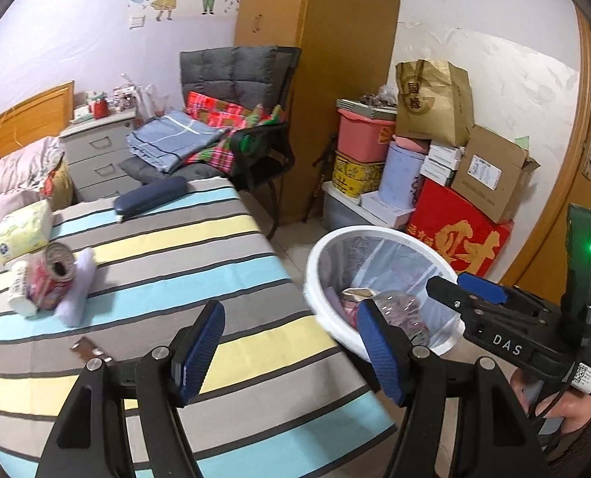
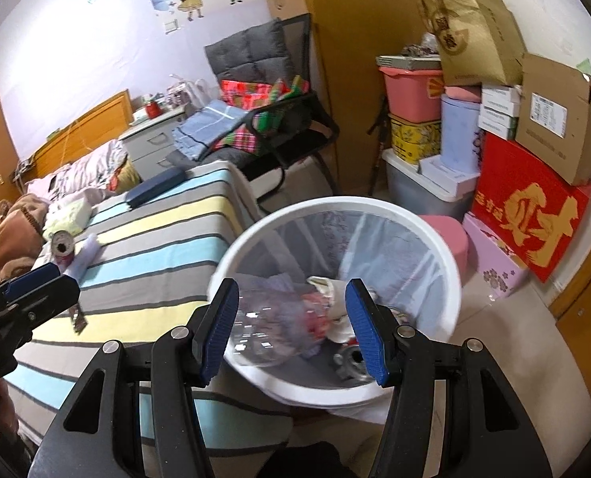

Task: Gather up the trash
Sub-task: 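Move both tools back to the table toward the brown wrapper and yogurt cup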

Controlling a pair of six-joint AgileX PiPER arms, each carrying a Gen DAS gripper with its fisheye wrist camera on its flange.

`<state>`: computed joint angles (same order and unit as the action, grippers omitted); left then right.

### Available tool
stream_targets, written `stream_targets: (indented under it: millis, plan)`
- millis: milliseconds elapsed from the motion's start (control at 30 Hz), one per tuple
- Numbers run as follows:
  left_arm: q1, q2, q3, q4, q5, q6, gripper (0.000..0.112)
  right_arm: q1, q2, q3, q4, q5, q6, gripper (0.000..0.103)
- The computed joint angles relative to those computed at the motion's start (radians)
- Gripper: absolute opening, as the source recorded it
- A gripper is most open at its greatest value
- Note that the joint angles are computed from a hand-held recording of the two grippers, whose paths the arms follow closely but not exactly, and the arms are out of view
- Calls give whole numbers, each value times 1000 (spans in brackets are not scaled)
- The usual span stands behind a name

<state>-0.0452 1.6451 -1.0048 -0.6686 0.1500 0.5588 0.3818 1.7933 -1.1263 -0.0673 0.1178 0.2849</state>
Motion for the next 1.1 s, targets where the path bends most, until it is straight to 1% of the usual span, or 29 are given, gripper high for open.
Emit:
stream_targets:
  millis: [67, 100, 200, 233, 300, 367, 433, 467, 500, 567, 600, 667, 700, 800, 900, 933, 1033, 1100]
  plan:
    - [31, -28, 37, -124, 5, 130, 68, 19, -4, 4, -6, -9, 7, 57]
    - [46, -41, 56, -158, 3, 166, 68, 28, -7, 8, 2, -17, -2, 57]
    - [84, -70, 96, -240, 1, 259, 68, 59, -7, 11, -79, -30, 77, 57]
    - [109, -82, 114, -311, 11, 334, 68, 70, -6, 11, -95, -34, 93, 57]
    - [146, -99, 141, -415, 21, 448, 68, 88, 0, 6, -91, -38, 90, 57]
    - [192, -122, 171, -472, 27, 521, 68, 106, 8, -4, -90, -36, 88, 57]
    - [248, -139, 193, -549, 49, 609, 68, 126, 14, -8, -85, -42, 83, 57]
    - [268, -142, 199, -573, 57, 637, 68, 133, 19, -13, -53, -43, 50, 57]
    - [290, -147, 204, -581, 62, 649, 68, 143, 23, -17, -26, -43, 24, 57]
    - [342, -157, 221, -616, 70, 701, 68, 161, 38, -30, 111, -38, -117, 57]
    - [368, -159, 225, -628, 76, 719, 68, 172, 48, -42, 141, -30, -152, 57]
    - [435, -154, 227, -646, 105, 758, 68, 198, 67, -63, 137, -21, -161, 57]
    - [461, -150, 226, -639, 105, 755, 68, 207, 76, -74, 185, -16, -213, 57]
    - [542, -131, 213, -651, 134, 774, 68, 236, 105, -114, 205, 9, -248, 57]
    - [602, -107, 194, -658, 151, 803, 68, 265, 139, -166, 211, 34, -268, 57]
    - [623, -95, 184, -642, 151, 796, 68, 271, 153, -185, 241, 45, -304, 57]
    - [678, -57, 152, -628, 176, 791, 68, 299, 199, -254, 210, 91, -297, 57]
    - [701, -33, 132, -615, 182, 781, 68, 312, 227, -294, 241, 116, -343, 57]
